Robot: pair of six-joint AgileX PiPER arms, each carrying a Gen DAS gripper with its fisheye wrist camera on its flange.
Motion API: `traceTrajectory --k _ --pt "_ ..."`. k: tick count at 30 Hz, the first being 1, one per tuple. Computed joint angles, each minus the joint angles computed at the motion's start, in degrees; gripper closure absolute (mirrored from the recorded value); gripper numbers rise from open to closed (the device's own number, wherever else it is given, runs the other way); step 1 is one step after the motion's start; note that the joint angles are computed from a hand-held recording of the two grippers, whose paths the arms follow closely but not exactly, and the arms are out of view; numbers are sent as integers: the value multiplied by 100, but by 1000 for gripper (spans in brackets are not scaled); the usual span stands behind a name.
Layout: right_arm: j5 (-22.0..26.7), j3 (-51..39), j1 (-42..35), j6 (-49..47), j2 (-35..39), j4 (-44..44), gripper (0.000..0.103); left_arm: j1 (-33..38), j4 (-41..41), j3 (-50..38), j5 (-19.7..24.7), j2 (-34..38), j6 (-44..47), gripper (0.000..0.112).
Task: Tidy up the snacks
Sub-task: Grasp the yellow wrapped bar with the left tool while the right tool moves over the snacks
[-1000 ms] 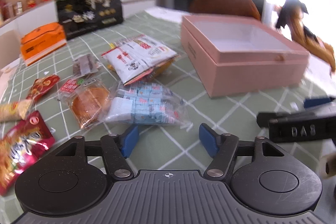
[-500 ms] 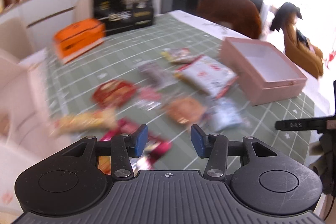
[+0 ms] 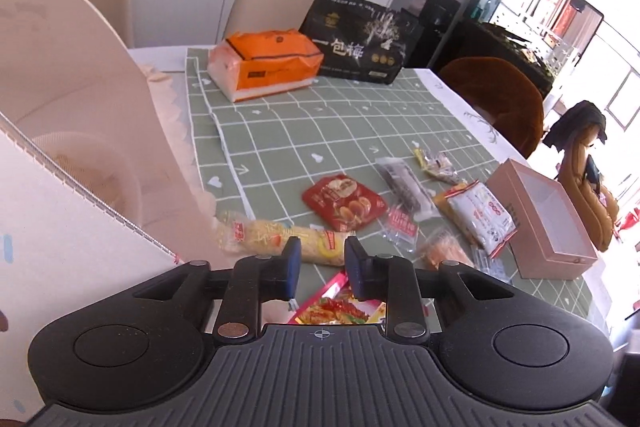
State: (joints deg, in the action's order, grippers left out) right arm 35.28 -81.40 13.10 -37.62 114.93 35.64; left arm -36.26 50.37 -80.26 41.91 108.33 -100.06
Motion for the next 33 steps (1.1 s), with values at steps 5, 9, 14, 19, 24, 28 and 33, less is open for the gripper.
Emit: traceTrajectory --k 5,9,14,19,24,28,33 --pt "-336 -553 829 1238 429 -934 16 -69 61 -187 241 43 41 81" --pt "-232 -1189 991 1885 898 -2218 14 28 -295 -415 69 247 477 81" --pt "-438 -1241 490 1993 900 -2679 14 324 -1386 -1087 -331 887 1293 81" --pt "-378 -1686 -197 1820 1227 -2551 14 506 -1756 -2208 77 1700 1173 81" --pt "-342 -1620 -747 900 1253 -1755 14 584 -2058 -4302 2122 2938 1443 81" --pt "352 -1689 -1098 -794 1181 -206 14 654 -2055 -4534 2320 3011 1411 81" --pt "1147 -2330 -757 -1369 1511 465 14 797 -2517 -4720 2699 2881 1841 80"
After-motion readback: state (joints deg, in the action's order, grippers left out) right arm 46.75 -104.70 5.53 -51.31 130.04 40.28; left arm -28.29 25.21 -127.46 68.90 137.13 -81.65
